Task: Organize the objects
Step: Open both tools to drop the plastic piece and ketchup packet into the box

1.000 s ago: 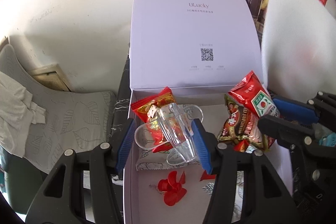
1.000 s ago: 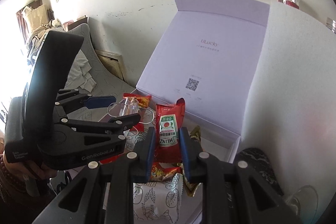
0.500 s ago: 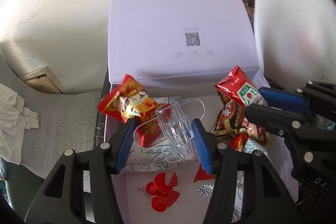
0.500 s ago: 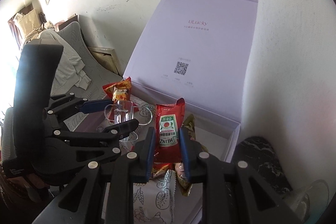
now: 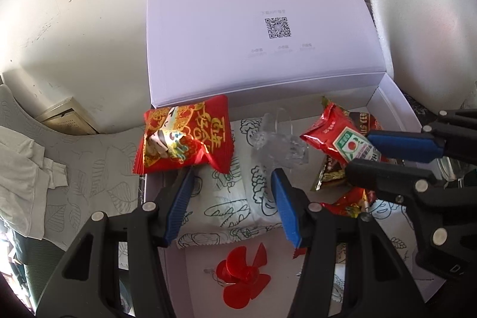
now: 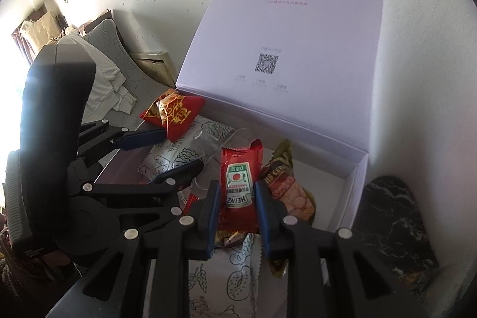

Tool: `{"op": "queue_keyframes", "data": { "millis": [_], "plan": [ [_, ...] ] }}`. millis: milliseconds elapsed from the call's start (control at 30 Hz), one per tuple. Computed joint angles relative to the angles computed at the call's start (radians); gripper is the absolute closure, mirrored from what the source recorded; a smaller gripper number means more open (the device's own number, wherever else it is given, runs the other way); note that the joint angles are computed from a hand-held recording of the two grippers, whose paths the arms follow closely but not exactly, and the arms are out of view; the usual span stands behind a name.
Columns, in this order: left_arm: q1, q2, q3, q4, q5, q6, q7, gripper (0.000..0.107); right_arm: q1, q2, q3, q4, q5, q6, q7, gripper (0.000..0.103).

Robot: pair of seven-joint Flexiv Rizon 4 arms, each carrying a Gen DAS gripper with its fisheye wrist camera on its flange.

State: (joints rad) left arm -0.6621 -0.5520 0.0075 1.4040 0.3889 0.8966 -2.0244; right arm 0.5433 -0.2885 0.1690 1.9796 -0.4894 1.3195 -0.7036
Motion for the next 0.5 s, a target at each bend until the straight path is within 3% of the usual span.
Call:
{"op": "queue_keyframes", "data": {
  "millis": [500],
  "plan": [
    [0.004,0.014,0.004,0.027,0.002,0.044,-0.011,0.054,-0.006,-0.017,0.024,-0.015,0.076,0.001,-0.042,0.074]
  ]
}}
